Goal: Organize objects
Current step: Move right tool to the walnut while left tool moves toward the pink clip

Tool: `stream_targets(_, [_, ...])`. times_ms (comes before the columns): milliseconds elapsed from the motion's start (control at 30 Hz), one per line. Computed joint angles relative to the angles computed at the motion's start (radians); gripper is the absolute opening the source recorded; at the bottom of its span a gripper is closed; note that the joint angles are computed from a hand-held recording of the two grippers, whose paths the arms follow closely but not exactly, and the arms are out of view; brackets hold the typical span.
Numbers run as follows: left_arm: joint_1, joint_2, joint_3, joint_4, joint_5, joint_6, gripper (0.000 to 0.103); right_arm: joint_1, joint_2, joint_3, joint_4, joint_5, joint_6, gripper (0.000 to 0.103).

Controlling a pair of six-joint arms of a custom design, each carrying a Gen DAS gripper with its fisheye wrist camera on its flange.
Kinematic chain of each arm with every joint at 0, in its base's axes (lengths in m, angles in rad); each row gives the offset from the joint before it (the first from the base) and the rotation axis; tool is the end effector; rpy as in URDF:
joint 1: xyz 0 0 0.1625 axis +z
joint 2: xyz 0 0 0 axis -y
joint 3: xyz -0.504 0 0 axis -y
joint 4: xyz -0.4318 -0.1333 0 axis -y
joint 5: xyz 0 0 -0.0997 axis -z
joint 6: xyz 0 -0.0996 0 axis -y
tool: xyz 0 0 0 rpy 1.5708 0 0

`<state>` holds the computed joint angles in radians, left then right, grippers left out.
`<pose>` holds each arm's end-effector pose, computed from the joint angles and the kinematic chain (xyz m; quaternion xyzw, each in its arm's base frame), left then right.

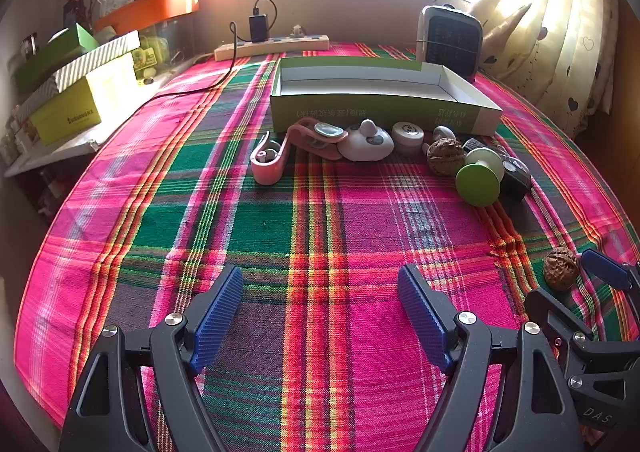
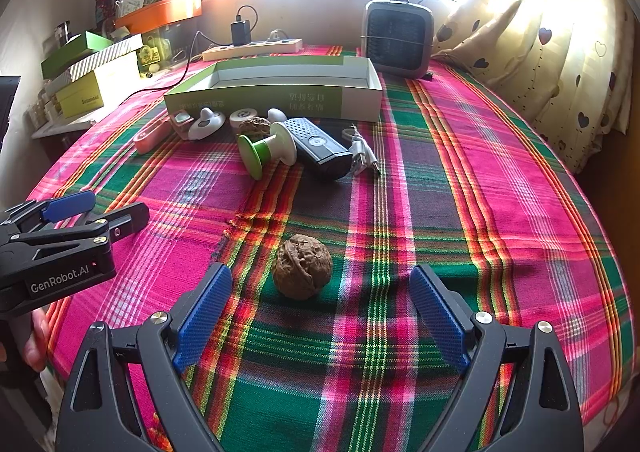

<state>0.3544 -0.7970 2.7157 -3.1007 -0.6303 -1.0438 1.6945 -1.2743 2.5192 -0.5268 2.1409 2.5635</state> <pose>-0.1837 -0.2959 0.0249 0.1626 0.8639 -0.3286 0.3454 0.1139 -0.2711 0.1052 0.1911 -0.8605 0.3290 0.3388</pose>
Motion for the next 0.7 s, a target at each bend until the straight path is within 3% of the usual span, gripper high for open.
stream_targets(433, [0.0, 0.002, 0.001, -0.005, -0.001, 0.003, 0.079, -0.004, -0.001, 0.003, -0.006, -0.005, -0.004, 0.091])
stream_targets(700, [0.024, -0.004, -0.011, -0.048, -0.016, 0.08, 0.079, -0.018, -0.028, 0.003, -0.001, -0.013, 0.019, 0.089])
